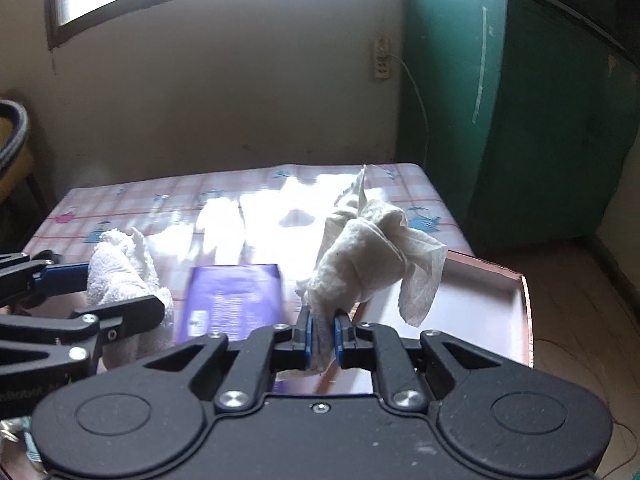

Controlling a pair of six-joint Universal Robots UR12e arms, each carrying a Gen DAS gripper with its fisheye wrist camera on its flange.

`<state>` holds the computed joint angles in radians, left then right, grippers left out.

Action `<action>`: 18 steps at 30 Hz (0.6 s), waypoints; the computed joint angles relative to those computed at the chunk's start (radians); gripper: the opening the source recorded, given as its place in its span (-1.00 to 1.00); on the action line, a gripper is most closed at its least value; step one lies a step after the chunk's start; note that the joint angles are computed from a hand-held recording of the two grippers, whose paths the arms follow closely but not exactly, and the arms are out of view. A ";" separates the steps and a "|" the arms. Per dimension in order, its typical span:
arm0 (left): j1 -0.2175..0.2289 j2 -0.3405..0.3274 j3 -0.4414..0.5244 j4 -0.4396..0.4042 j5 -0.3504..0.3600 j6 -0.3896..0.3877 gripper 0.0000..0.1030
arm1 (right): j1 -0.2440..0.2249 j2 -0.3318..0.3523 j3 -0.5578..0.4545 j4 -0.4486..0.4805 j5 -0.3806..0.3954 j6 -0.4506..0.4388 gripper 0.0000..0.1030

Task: Organize soft objects
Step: 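Carry the white towel and white cloth in both grippers toward the white tray, then open both grippers to drop the towel and cloth into the tray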

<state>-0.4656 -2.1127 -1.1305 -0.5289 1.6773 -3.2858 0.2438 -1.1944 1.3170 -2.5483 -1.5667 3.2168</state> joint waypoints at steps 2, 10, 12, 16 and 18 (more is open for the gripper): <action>0.003 -0.010 0.015 -0.003 -0.030 0.016 0.13 | -0.006 0.002 -0.002 0.005 0.002 -0.001 -0.75; 0.015 -0.037 0.061 -0.025 -0.139 0.059 0.14 | -0.052 0.015 -0.006 0.043 0.011 0.002 -0.74; 0.019 -0.045 0.077 -0.040 -0.162 0.066 0.14 | -0.062 0.020 -0.011 0.056 0.013 -0.011 -0.74; 0.022 -0.045 0.081 -0.052 -0.199 0.068 0.14 | -0.083 0.036 -0.029 0.085 0.012 -0.007 -0.73; 0.019 -0.055 0.090 -0.054 -0.207 0.067 0.16 | -0.092 0.043 -0.039 0.101 0.023 -0.003 -0.69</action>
